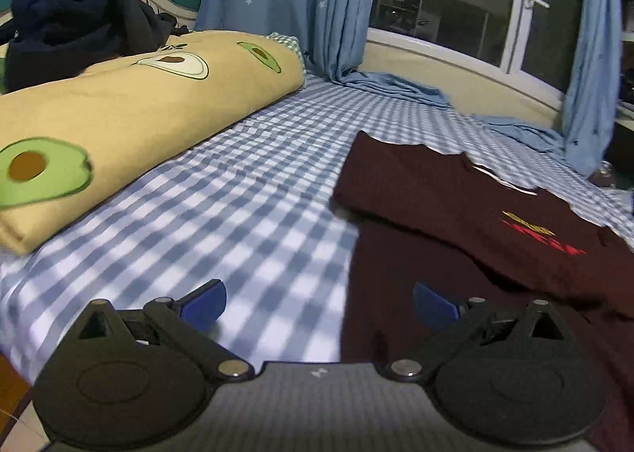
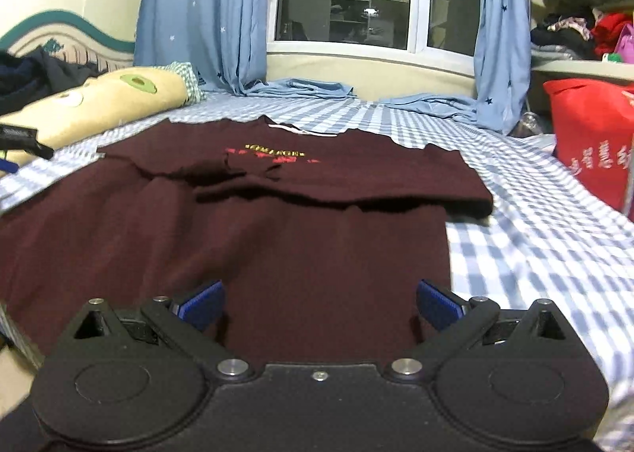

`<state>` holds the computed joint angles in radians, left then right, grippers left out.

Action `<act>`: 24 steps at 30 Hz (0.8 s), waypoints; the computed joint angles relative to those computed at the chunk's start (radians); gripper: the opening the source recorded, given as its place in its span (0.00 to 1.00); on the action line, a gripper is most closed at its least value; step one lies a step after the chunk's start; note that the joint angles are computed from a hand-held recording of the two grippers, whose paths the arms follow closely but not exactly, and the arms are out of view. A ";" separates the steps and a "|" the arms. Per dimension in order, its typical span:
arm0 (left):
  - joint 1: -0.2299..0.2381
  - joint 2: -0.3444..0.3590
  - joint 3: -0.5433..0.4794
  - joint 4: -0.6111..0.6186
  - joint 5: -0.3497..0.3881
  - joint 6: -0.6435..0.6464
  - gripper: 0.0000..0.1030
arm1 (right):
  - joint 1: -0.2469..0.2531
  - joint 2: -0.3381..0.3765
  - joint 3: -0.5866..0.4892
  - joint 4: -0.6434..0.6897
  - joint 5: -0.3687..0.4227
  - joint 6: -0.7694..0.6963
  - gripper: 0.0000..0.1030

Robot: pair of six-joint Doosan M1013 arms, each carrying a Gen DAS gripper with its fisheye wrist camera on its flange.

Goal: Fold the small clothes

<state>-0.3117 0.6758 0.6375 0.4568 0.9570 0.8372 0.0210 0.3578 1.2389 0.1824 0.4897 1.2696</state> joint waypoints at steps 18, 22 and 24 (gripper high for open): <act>-0.112 -0.215 0.363 0.103 -0.167 -0.007 0.99 | 0.054 -0.092 0.161 0.004 -0.073 -0.301 1.00; -0.127 -0.221 0.375 0.118 -0.171 0.025 0.99 | 0.056 -0.099 0.178 0.020 -0.069 -0.357 1.00; -0.133 -0.223 0.380 0.127 -0.171 0.033 0.99 | 0.061 -0.102 0.189 0.003 -0.078 -0.369 1.00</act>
<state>-0.4442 0.4530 1.0175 0.5841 0.7862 0.8700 0.0823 0.2559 1.4283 0.1852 0.4119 0.9001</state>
